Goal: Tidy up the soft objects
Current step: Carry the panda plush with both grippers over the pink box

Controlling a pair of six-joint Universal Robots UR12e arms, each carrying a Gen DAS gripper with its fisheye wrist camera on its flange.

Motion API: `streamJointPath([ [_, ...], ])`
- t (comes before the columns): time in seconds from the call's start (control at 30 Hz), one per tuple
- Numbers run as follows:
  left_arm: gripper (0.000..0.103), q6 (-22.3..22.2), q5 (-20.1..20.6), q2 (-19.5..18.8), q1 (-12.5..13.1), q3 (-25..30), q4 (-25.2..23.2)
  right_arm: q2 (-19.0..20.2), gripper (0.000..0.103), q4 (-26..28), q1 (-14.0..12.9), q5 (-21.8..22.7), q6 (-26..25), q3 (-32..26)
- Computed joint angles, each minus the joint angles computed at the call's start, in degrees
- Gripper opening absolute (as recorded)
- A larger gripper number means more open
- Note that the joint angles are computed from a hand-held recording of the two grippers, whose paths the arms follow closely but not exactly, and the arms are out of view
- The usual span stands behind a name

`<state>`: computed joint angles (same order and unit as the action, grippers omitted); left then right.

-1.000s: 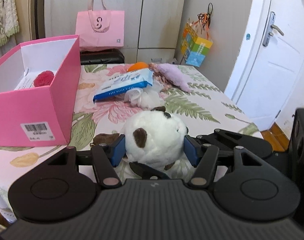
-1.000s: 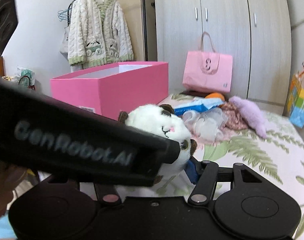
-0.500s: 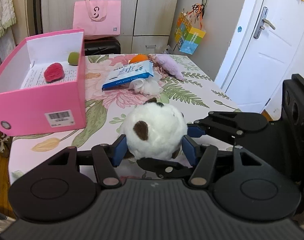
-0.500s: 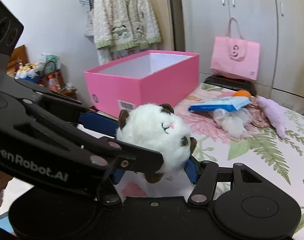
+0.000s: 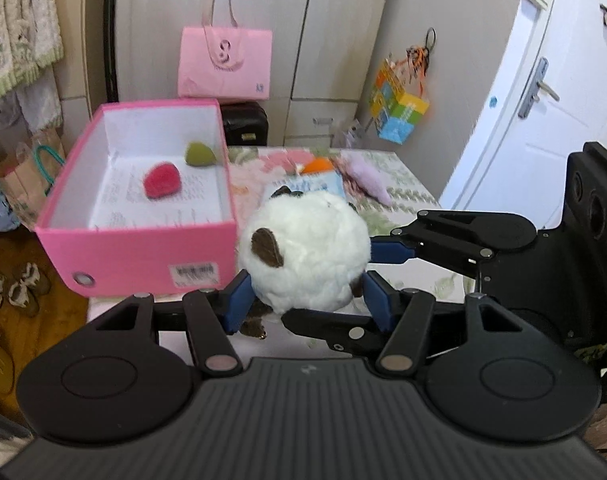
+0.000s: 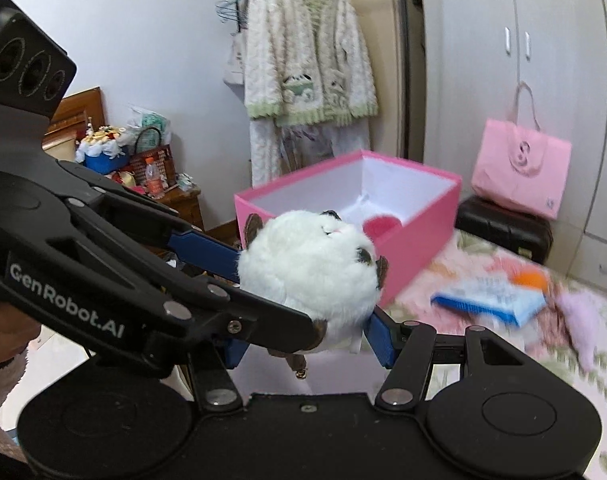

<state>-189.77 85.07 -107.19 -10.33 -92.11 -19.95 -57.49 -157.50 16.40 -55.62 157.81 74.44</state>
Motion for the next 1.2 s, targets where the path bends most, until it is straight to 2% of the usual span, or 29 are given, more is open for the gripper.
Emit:
streamJointPath([
  [0.3, 0.058, 1.32, 0.49, -0.13, 2.4, 2.35, 1.43, 4.02, 0.066, 1.77, 1.3, 0.96, 0.24, -9.03],
  [0.43, 0.058, 1.36, 0.89, -1.56, 3.48, 4.35, 3.64, 6.71, 0.066, 2.18, 1.91, 0.43, 1.29, -14.23],
  [0.63, 0.058, 0.72, 0.85, -5.13, 5.06, 8.54, 5.32, 12.48, 0.066, 6.02, 2.55, -0.2, 2.19, -24.62],
  [0.9, 0.058, -4.54, -2.34, -10.52, 7.5, 14.47, -2.22, 22.5, 0.066, 23.97, 2.92, -0.1, 1.91, -42.54],
  [1.03, 0.058, -6.14, -5.21, -12.42, 8.57, 15.85, -5.97, 25.95, 0.066, 30.19, 3.64, -3.39, -0.76, -48.32],
  [1.2, 0.058, -7.95, -9.21, -14.2, 9.64, 17.12, -8.46, 29.13, 0.066, 36.73, 4.13, -6.87, -6.62, -54.62],
])
